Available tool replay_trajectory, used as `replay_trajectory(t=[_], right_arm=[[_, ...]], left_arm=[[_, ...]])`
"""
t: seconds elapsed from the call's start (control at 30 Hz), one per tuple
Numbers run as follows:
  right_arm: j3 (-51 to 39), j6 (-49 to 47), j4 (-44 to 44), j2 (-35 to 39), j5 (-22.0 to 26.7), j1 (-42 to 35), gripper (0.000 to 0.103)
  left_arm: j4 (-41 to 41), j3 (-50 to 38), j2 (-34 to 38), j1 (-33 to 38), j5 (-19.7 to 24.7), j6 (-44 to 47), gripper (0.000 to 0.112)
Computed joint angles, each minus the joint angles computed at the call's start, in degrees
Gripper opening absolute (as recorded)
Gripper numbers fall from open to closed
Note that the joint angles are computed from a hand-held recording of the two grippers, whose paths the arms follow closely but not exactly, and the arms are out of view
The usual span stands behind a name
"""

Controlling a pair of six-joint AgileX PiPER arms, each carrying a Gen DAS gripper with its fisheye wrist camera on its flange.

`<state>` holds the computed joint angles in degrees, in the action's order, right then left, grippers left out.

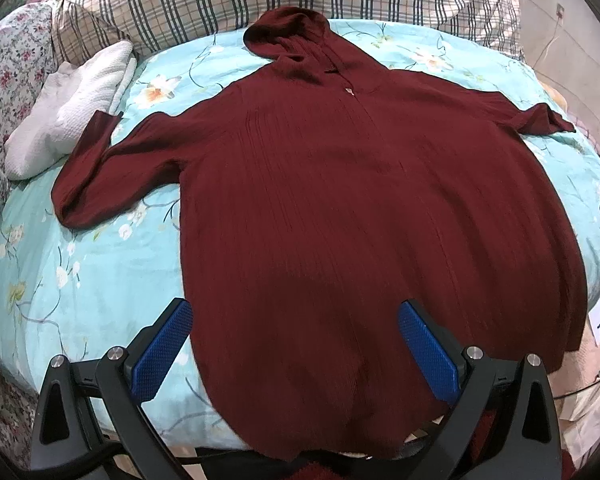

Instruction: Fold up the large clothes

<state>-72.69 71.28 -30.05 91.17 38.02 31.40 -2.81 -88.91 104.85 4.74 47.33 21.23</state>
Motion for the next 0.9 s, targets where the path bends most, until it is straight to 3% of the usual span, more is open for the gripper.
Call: replay_trajectory(t=[0.07, 0.17, 0.27, 0.47, 0.7, 0.8, 0.87, 0.9], right_arm=[[1.1, -0.1, 0.1, -1.4, -1.0, -4.4, 0.075], [2.7, -3.8, 3.7, -2.7, -5.9, -14.0, 0.066], [-0.8, -9.0, 8.4, 0.1, -7.1, -25.1, 0.053], [-12.8, -24.0, 25.7, 10.1, -8.7, -42.4, 0.053], [-30.6, -26.2, 31.7, 24.1, -3.1, -51.1, 0.051], [-35.2, -26.4, 30.6, 27.2, -2.2, -52.3, 0.037], [-38.1, -27.7, 31.2, 28.5, -1.0, -52.8, 0.012], [-39.6, -28.2, 31.5, 29.2, -0.7, -52.8, 0.007]], left_arm=[[0.4, -2.5, 1.6, -0.3, 0.5, -0.8, 0.103], [1.0, -5.9, 3.5, -0.9, 1.2, -2.2, 0.103], [1.0, -9.6, 5.9, -1.6, 2.8, -3.0, 0.103], [3.0, -17.7, 11.9, -4.1, 7.9, -5.7, 0.103], [4.8, -27.5, 19.0, -6.0, 13.1, -7.6, 0.103], [5.4, -31.6, 21.9, -6.7, 14.8, -8.4, 0.103], [5.1, -35.1, 24.1, -7.0, 16.5, -8.3, 0.103], [4.9, -36.8, 25.2, -7.1, 17.4, -8.3, 0.103]])
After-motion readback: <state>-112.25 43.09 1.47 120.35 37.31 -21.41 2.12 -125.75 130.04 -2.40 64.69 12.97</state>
